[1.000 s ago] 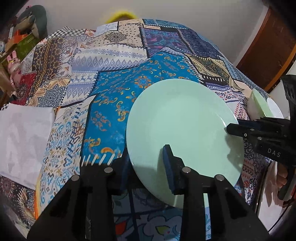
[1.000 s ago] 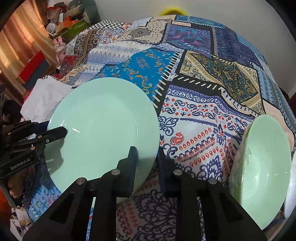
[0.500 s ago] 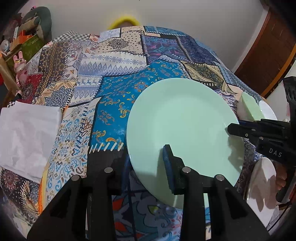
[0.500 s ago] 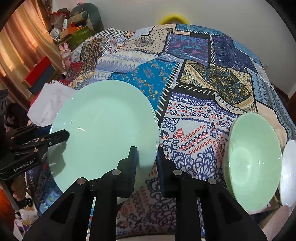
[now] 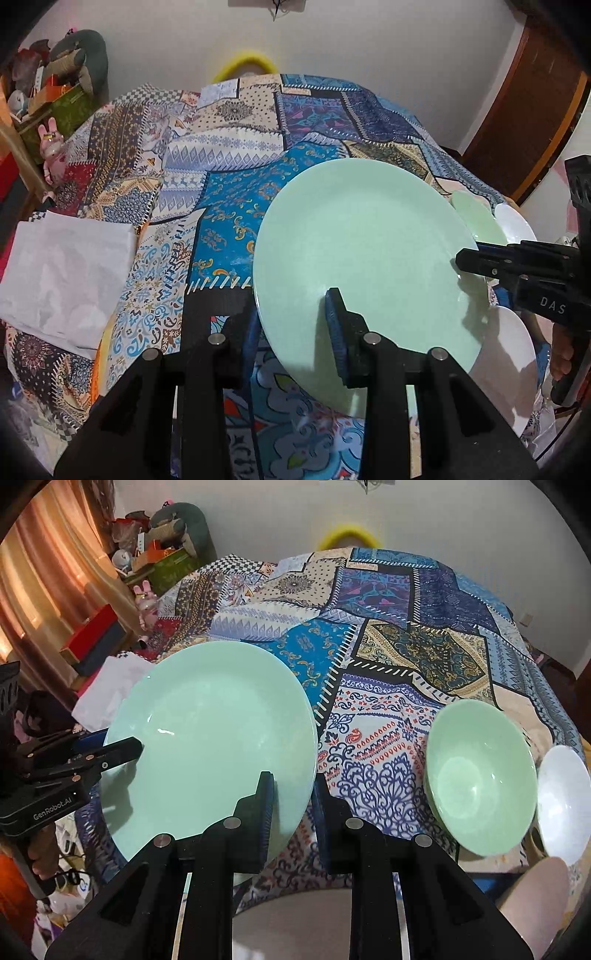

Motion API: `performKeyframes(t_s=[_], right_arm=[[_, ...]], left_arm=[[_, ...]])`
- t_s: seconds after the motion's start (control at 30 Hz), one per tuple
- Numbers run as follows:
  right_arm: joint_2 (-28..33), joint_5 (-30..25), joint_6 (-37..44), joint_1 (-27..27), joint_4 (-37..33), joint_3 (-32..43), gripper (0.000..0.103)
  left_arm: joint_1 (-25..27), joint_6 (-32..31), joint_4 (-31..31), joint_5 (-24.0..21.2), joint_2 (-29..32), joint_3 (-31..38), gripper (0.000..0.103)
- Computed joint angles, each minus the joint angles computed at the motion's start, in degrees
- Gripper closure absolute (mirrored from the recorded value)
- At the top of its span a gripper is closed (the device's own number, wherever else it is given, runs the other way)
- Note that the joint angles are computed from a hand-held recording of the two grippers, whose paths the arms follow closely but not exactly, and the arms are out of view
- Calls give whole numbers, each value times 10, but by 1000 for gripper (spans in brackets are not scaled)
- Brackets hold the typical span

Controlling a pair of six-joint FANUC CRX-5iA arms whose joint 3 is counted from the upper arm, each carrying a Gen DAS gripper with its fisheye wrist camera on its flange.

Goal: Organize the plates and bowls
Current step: 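Lift the light green plate with both tools toward the white plate stack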

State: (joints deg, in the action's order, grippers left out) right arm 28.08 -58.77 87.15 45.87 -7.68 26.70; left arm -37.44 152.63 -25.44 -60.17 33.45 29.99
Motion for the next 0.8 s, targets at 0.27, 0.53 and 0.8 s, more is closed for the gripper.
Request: performKeyframes(t_s=[0.27,0.53,0.8], right_arm=[[-44,15,-1,-4,-1,-46,84],[-85,30,-5,-16,0,-86,84],[-120,40,-4,-29,-10,-122,84]], left_arm=[[-30,5,-24,-36,5,37,69],[-53,-2,-34,-54,22,83,69],[-73,-13,-38,-80,48,138,69]])
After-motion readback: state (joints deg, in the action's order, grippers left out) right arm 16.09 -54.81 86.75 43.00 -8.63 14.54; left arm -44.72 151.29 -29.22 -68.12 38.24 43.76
